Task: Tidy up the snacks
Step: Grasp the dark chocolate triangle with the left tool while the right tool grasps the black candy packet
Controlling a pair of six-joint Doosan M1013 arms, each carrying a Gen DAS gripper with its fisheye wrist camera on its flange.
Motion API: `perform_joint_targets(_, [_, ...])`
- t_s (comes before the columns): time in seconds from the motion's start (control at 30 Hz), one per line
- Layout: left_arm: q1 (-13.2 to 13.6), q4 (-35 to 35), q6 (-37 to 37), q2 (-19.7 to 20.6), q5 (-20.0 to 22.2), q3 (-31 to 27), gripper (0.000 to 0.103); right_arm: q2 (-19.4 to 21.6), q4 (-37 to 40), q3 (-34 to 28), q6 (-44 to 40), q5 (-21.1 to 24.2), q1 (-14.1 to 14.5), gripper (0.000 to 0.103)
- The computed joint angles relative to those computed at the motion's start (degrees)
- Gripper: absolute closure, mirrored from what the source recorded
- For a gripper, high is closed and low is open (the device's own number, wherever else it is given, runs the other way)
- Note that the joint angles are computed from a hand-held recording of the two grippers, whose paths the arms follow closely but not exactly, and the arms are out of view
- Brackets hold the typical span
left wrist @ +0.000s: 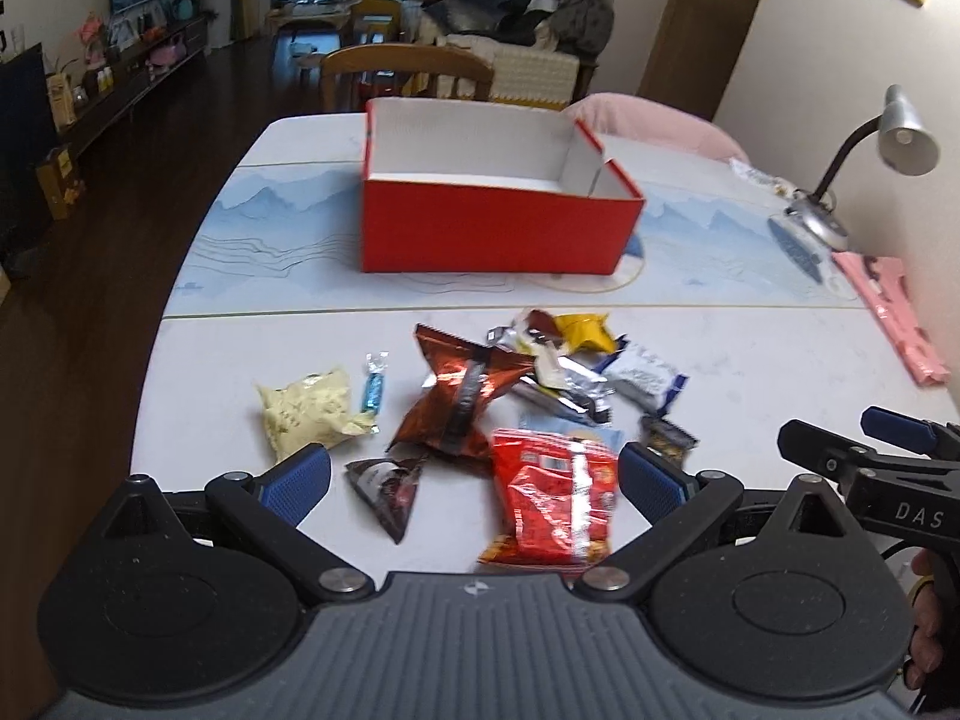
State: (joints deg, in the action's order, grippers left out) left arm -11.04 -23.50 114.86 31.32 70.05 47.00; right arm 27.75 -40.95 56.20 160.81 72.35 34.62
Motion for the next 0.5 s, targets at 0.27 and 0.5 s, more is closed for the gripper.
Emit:
perform_joint_targets(0.27, [-1.1, 4.3, -1.0, 1.6, -0.4, -0.3, 0.001, -0.2, 7.5, 2.2, -1.9, -2.5, -2.8, 0.008])
perform_joint_targets(0.5, [-1.9, 8.7, -1.9, 2.8, -2.0, 0.1, 0.001, 1.5, 10.6, 1.7, -3.4, -2.0, -4.6, 0.011])
